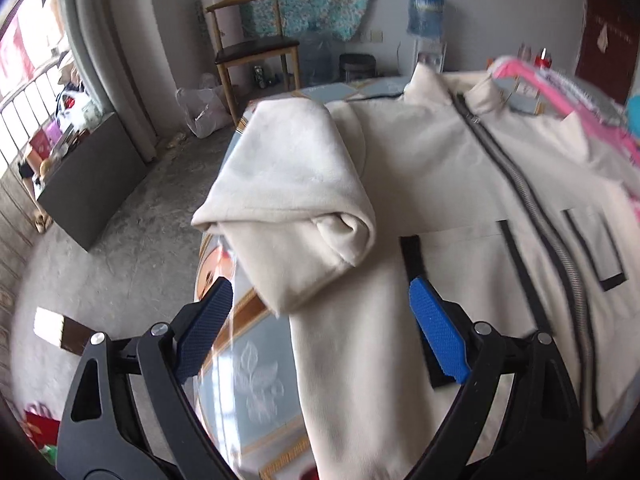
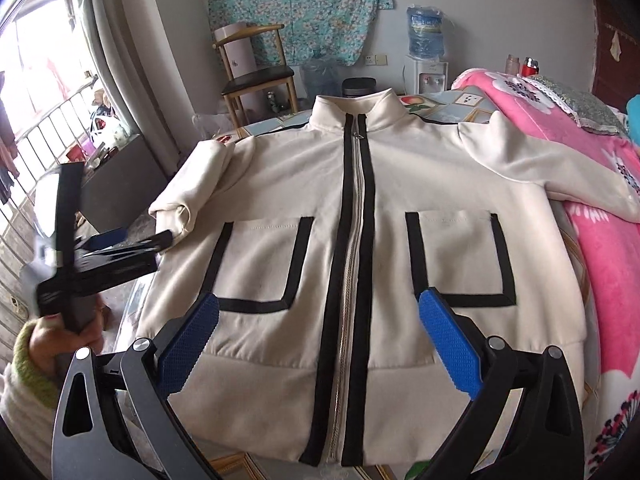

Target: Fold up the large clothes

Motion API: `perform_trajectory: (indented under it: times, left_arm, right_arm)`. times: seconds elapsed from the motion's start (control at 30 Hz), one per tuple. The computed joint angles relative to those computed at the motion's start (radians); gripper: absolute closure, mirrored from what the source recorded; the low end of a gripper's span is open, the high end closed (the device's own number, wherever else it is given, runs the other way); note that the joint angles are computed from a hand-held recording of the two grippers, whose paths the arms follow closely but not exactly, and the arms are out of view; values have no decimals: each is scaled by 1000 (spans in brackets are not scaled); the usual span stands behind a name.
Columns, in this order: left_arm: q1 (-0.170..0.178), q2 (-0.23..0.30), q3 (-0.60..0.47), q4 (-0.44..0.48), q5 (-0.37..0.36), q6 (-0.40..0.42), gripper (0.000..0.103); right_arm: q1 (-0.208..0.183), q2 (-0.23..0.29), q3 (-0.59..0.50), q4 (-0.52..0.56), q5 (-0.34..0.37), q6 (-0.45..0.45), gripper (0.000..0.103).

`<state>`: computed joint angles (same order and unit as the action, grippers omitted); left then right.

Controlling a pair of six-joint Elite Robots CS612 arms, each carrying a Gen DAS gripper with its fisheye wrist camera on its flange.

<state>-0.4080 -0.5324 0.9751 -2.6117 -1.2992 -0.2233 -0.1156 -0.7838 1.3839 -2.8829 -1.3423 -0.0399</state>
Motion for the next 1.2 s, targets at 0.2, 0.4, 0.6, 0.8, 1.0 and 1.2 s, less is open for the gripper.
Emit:
perform_trajectory:
  times: [0.2,0.4,0.6,0.8,1.0,1.2]
  left_arm:
    - [4,66,-133,156,4,54,73]
    - [45,12,-110,46,-195,-52,103]
    - [117,59,-234,-202,-669,-316,103]
    - [71,14,-167,-123,-493,-225,89]
    - [12,68,-214,280,-99,-118,42]
    - [5,105,-245,319,36,-133,88]
  right_arm:
    - [-12,23,-34,40,-32,28,6]
    - [-31,47,-72,105,-14,69,6]
    - [-42,52,-84,97,15,93,6]
    - [-54,38,-70,72,1,84,6]
    - [-61,47,-83,126,7,88,6]
    - [-55,40,-65,115,21,76,6]
